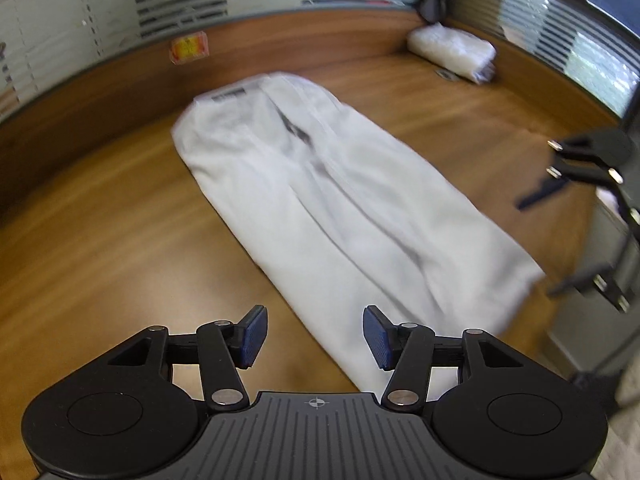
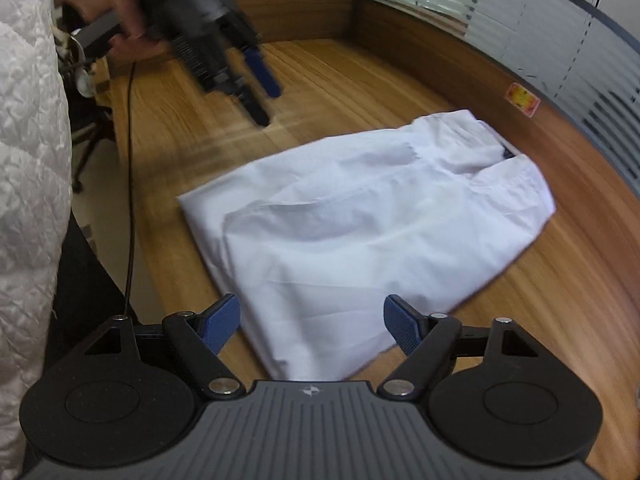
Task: Fold clothes
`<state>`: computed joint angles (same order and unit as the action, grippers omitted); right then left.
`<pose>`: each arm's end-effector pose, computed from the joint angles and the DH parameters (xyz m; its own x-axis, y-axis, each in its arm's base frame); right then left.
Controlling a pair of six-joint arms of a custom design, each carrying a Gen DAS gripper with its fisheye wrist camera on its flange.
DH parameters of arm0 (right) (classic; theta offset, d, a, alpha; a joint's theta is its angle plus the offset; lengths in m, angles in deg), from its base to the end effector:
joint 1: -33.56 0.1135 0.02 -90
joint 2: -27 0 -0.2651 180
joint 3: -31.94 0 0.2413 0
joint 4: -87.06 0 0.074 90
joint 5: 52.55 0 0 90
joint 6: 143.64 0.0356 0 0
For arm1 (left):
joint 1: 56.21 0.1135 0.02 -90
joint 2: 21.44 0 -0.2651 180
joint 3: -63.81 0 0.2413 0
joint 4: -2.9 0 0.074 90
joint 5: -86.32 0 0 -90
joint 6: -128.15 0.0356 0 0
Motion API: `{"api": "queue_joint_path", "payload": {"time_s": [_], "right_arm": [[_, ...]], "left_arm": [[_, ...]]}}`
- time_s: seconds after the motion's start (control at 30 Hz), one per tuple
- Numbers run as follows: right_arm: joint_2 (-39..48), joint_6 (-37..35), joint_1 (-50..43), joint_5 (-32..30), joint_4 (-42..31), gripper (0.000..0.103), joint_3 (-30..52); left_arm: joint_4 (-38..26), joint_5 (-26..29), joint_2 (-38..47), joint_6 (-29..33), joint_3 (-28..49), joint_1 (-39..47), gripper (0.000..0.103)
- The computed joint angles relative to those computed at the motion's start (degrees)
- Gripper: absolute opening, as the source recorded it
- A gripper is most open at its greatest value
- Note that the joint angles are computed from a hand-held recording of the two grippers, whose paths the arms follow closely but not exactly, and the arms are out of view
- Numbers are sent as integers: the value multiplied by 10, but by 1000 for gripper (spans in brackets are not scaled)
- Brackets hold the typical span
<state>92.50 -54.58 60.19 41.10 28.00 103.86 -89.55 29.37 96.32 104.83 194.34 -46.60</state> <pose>0.1944 0.0949 0.2947 -0.7037 -0.3711 -0.6059 -0.4244 0.9035 -0.0605 0.3951 0.0472 0.2993 -0.4240 0.7089 -0.5636 0.8735 0.4844 -0.0479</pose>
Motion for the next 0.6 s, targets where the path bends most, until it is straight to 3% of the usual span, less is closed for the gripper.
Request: {"api": "queue_joint_path", "payload": {"time_s": [0.1, 0.2, 0.3, 0.6], "right_arm": [[22, 38, -27, -29, 41, 55, -11], [52, 81, -49, -39, 69, 55, -21], [103, 53, -43, -39, 36, 56, -11], [6, 19, 17, 22, -51, 67, -40]], "left_arm": [[2, -10, -38, 31, -68, 8, 56], [11, -22, -67, 63, -124, 11, 56], [27, -35, -92, 92, -176, 11, 56], [76, -67, -130, 87, -271, 10, 54]]}}
